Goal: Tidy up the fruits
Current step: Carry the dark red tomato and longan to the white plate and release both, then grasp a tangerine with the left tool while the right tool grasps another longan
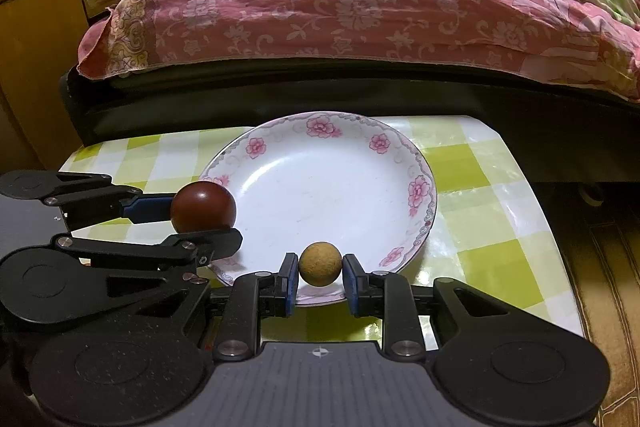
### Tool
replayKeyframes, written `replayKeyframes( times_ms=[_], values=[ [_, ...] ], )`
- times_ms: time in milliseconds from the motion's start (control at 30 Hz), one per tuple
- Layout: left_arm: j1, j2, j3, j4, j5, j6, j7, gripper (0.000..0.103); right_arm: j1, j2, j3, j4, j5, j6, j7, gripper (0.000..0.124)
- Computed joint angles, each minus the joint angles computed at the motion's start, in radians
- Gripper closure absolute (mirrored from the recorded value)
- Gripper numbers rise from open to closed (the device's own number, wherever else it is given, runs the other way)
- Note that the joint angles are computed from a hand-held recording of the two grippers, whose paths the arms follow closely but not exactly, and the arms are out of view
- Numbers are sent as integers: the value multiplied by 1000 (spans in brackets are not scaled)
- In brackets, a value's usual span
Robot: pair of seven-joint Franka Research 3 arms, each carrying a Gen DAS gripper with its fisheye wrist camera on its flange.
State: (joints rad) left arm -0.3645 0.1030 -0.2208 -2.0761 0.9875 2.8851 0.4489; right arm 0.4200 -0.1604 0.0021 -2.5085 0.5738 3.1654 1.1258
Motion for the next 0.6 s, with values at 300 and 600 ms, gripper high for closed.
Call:
replayKeyframes(
  times_ms=[300,600],
  values=[
    [-1,5,4,5,9,-1,-14,54,-6,4,1,3,-7,6,12,99],
    [7,-26,-1,-15,17,-1,-23,54,6,-10,-5,-7,-6,10,14,94]
  ],
)
